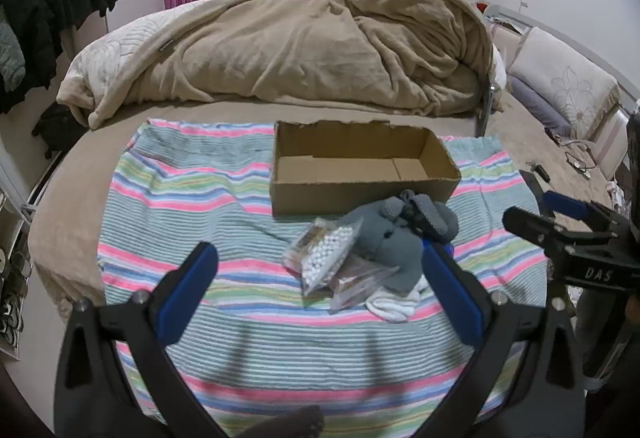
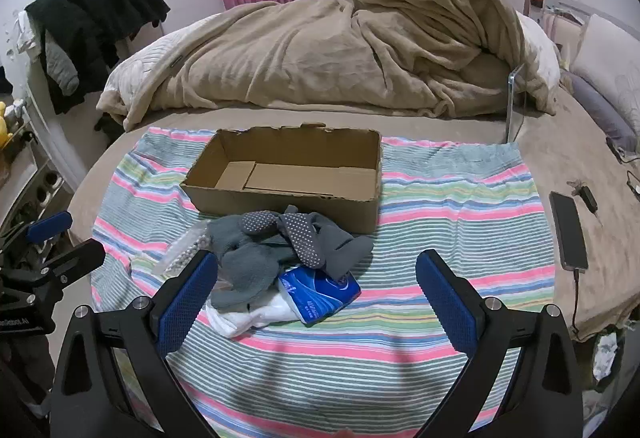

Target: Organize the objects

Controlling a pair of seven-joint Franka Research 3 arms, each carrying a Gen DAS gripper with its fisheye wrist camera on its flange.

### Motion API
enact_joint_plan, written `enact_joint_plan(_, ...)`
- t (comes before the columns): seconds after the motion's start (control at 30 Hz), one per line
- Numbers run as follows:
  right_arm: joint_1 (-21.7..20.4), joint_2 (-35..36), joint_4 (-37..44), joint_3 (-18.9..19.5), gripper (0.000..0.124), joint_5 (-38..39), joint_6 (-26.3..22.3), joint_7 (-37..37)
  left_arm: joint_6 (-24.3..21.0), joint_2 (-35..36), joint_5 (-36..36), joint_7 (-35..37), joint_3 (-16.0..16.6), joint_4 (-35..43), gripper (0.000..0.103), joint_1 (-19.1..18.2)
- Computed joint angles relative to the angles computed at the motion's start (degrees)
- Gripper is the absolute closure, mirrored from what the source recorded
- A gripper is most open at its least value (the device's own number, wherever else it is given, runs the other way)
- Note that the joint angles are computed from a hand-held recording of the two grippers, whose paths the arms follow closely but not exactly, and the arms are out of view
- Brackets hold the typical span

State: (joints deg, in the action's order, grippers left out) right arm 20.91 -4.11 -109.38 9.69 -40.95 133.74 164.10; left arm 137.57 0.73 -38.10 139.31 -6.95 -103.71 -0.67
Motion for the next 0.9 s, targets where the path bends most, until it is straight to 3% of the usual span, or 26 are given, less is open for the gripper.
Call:
enact_joint_plan(0.3, -0.26, -0.18, -0.73, -0.18, 0.023, 0.75, 0.79, 0.46, -2.16, 0.72, 0.35, 0.19, -0.11, 1.14, 0.001, 0.15)
enact_joint_plan(0.9, -0.67, -0.51, -1.20, -0.05, 0.023, 1.10, 1.16, 0.65, -2.20, 1.14, -0.13, -0.04, -0.47, 1.36, 0.001, 0.57)
